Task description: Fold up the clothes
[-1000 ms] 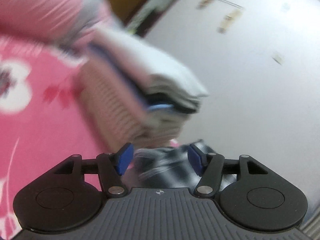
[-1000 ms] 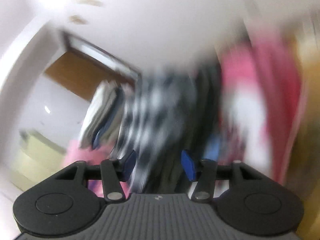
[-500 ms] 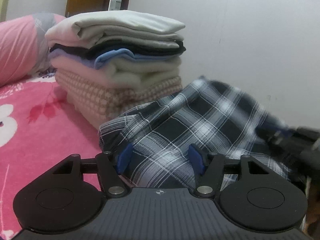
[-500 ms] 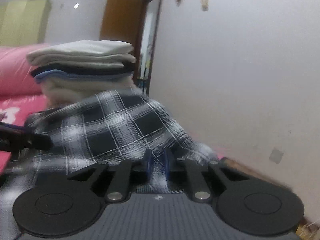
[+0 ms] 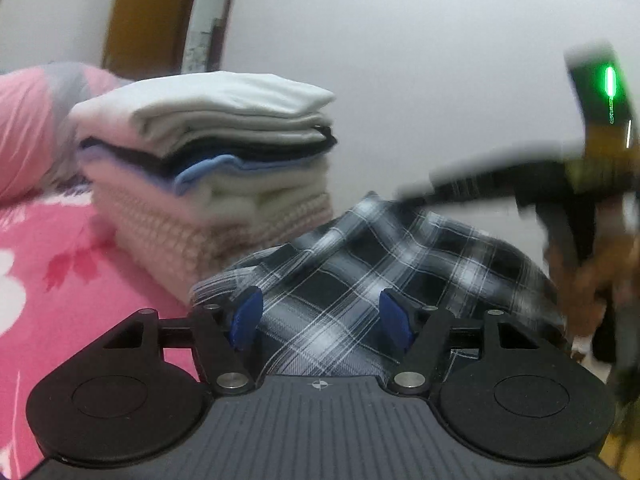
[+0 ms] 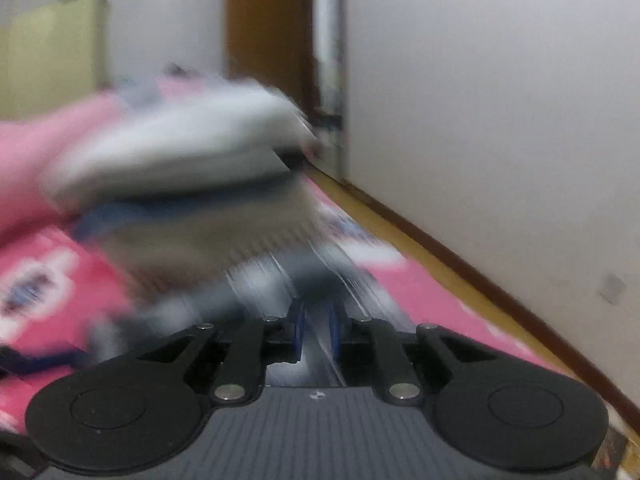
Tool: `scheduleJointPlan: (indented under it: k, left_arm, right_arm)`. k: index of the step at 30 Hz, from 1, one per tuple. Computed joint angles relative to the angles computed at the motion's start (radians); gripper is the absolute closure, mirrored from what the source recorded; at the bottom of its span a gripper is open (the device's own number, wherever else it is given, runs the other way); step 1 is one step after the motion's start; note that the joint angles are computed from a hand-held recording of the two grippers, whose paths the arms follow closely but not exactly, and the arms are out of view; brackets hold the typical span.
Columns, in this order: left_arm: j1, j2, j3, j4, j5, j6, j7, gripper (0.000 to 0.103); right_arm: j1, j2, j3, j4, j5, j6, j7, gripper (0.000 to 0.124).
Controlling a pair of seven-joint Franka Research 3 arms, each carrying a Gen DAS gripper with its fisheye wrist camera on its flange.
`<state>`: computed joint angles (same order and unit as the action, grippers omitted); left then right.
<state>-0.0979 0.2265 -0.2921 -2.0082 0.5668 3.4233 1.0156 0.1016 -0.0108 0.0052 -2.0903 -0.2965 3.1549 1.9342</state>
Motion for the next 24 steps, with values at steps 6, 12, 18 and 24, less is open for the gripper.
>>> scheduleJointPlan:
  k: [6,12,18,24]
  left_arm:
    - [0.056,0.102,-0.08,0.123,-0.049,-0.13,0.022,0.038]
    - [0.222,0.127,-0.269,0.126,-0.117,-0.169,0.122,0.036]
    - [0.211,0.123,-0.269,0.121,-0.181,-0.181,0.197,0.035]
    - [0.227,0.111,-0.304,0.134,-0.228,-0.235,0.257,0.035]
  right_arm:
    - [0.048,0.251,-0.029,0.287,0.314,-0.204,-0.252,0.112]
    - [0.025,0.193,-0.003,0.186,0.493,-0.077,-0.331,0.112]
    - [0.211,-0.04,-0.261,-0.069,0.238,0.066,-0.062,0.112]
    - [0.159,-0.109,-0.265,-0.175,0.383,0.002,-0.137,0.111]
